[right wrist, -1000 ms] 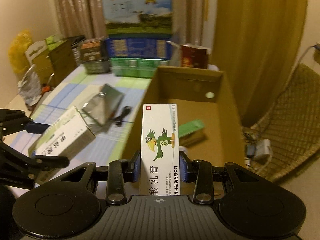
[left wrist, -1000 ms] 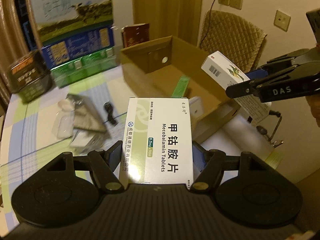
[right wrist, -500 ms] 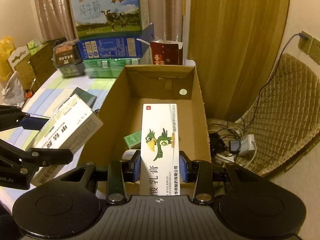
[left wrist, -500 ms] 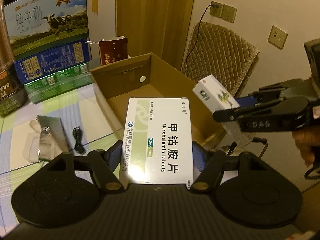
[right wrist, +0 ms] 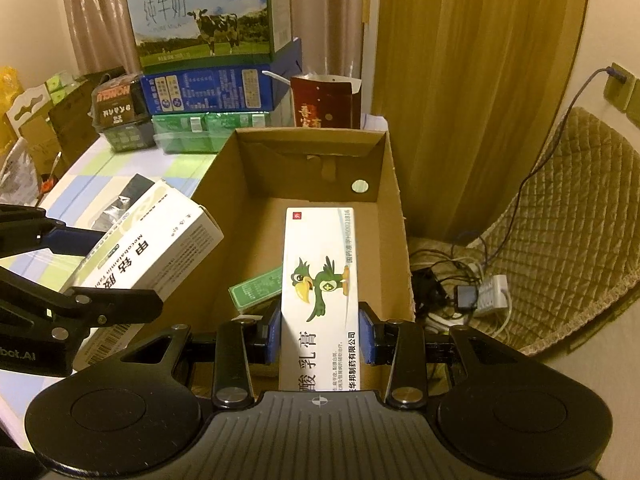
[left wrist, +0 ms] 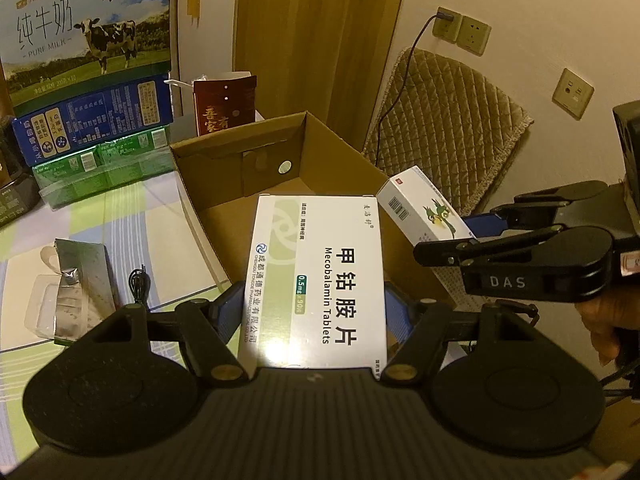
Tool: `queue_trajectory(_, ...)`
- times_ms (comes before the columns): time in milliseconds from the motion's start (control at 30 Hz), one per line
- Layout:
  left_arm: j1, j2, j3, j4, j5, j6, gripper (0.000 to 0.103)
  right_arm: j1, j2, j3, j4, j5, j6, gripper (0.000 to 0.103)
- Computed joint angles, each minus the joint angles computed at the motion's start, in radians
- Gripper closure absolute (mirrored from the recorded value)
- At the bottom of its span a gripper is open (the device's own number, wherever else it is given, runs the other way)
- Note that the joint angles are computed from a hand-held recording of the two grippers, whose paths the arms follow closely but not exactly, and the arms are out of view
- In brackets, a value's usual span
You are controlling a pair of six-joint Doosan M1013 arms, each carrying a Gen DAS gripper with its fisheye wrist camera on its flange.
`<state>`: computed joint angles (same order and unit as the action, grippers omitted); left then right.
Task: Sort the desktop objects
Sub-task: 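Lower the Mecobalamin box into the cardboard box and open the left gripper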
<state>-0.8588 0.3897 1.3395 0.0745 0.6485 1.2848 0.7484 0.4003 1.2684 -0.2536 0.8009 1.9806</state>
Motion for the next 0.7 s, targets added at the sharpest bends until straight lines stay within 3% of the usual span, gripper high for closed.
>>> queue_trajectory(700, 0.001, 0.04, -0.041, -0.02, 0.003, -0.026, 0.036, -0.012, 0.018, -0.02, 0.003, 0.017, -0.01, 0.068)
